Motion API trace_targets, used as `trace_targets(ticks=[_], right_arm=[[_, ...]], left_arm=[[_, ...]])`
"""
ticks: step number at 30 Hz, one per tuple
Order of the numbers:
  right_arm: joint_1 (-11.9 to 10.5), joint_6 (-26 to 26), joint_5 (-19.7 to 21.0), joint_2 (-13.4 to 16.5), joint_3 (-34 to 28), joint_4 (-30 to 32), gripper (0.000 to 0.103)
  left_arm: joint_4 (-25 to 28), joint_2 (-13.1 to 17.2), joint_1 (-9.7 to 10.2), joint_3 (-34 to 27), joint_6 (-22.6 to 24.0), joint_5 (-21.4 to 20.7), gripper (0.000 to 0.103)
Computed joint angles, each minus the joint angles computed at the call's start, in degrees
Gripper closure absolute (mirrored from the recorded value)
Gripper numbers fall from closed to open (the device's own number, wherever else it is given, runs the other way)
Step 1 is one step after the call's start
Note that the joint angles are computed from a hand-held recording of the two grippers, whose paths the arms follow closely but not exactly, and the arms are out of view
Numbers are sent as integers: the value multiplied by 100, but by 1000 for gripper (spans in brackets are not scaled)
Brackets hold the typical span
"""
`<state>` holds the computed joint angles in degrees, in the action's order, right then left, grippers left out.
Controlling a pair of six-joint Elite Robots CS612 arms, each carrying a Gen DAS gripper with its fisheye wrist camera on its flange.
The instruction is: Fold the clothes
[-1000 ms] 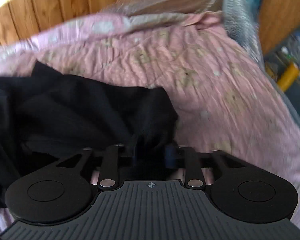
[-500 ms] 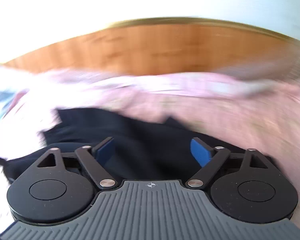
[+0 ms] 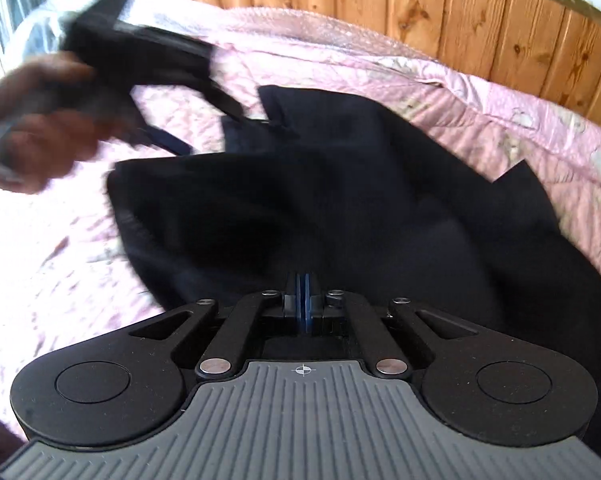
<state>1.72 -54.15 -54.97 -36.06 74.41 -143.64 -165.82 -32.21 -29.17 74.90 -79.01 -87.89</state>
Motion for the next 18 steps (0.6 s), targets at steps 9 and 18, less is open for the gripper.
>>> trace_targets(ticks=[9, 18], right_arm=[[-124, 1633, 98, -5, 232, -292, 85], [-568, 3594, -291, -114, 798, -1713, 31]], left_arm=[[1111, 522, 181, -1151, -51, -553, 101], [-1819, -1631, -238, 1892, -162, 3010, 101]])
